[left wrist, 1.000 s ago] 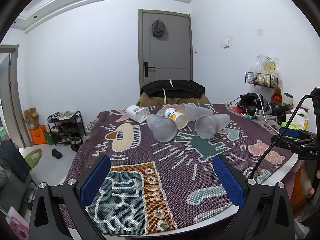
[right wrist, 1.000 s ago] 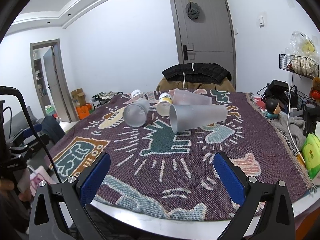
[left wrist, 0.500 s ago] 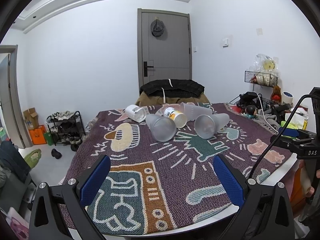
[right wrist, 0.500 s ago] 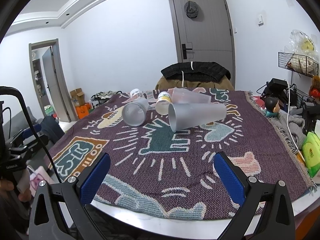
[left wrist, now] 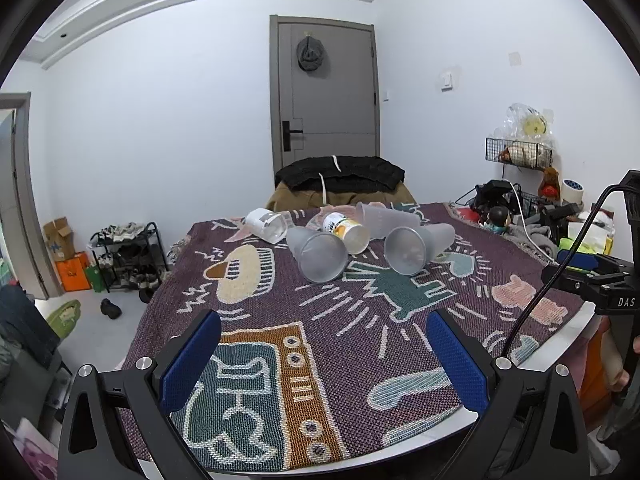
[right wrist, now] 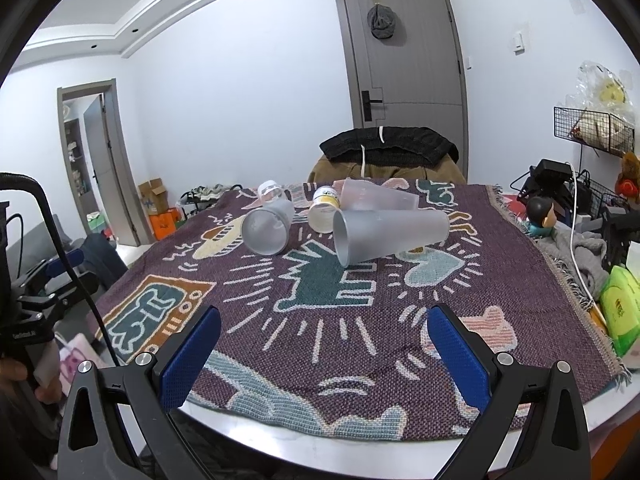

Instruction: Flip cup upside down

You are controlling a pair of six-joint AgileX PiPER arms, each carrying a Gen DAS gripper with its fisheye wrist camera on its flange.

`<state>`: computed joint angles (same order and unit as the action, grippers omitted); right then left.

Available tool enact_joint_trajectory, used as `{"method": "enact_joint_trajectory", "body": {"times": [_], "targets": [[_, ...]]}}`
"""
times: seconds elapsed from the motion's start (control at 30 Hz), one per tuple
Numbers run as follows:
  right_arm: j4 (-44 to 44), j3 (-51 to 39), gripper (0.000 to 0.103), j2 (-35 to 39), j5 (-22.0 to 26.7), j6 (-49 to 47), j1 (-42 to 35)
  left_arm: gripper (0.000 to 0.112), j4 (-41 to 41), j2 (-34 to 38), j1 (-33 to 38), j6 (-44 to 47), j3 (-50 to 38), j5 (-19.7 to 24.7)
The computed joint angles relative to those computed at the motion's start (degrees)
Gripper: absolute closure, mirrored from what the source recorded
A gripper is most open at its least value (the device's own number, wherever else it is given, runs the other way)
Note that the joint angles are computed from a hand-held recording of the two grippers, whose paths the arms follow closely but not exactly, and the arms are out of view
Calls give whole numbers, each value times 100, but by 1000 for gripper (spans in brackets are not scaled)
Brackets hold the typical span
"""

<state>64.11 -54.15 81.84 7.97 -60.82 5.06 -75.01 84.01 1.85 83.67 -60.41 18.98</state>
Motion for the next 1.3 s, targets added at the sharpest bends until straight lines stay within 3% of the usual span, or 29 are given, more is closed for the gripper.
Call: {"method": "enact_joint_trajectory", "body": {"times": [0.2,0.5,0.87,1.3], "targets": [[1095,22,0,-7,153,-974,-124,10,814,160,-77,-791,-295,11],[1913,-51,0,148,193,-1572,-298,10,1740,463,-299,-1440,-996,34],[1233,-391,0,400,304,-571,-649,10,3542,1036,-751,-2765,-2174,159],[609,-908,0,673,602,476,-1126,10,4969,2062,-1161,-3873,-4026,1014]]}}
